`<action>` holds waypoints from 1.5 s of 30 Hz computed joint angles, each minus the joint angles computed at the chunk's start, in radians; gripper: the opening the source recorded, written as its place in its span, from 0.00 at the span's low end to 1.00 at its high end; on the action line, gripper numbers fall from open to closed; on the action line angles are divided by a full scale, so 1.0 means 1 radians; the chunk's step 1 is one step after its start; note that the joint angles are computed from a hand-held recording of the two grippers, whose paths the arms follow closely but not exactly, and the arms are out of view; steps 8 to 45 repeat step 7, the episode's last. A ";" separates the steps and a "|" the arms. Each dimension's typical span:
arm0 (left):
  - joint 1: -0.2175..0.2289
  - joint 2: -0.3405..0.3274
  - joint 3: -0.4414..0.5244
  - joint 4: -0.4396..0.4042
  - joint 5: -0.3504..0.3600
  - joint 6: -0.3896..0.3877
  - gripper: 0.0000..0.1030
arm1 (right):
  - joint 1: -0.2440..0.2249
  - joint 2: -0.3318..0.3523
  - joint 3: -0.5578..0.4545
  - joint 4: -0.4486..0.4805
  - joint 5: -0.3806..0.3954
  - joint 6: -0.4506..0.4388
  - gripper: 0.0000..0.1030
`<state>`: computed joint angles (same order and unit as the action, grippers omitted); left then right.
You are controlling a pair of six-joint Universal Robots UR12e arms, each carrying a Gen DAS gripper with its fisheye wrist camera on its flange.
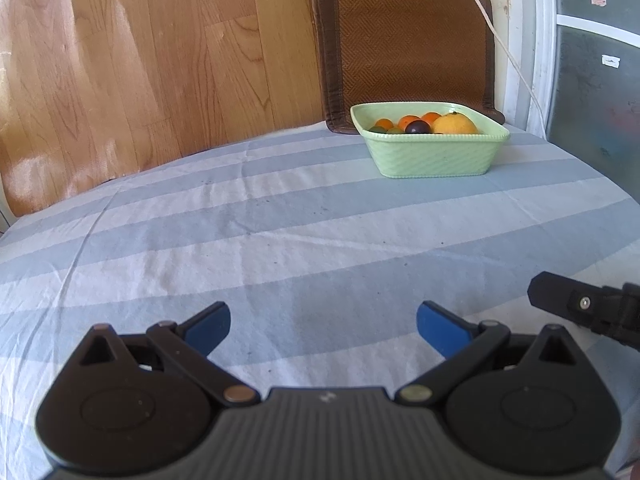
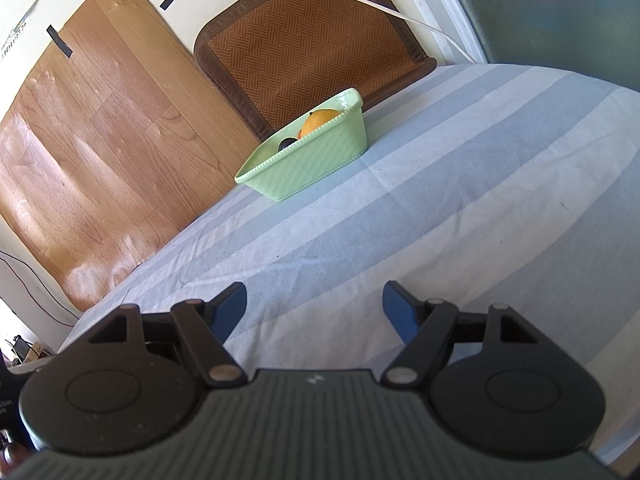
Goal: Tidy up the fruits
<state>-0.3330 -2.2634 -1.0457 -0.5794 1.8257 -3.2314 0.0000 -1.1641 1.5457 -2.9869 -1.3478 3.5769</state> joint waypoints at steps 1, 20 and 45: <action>0.002 0.001 -0.001 -0.002 -0.013 0.003 1.00 | 0.000 0.000 0.000 0.000 0.000 0.000 0.75; 0.001 0.001 -0.008 0.024 -0.022 0.018 1.00 | 0.002 0.001 -0.003 -0.001 -0.011 -0.012 0.75; 0.001 0.001 -0.008 0.024 -0.022 0.018 1.00 | 0.002 0.001 -0.003 -0.001 -0.011 -0.012 0.75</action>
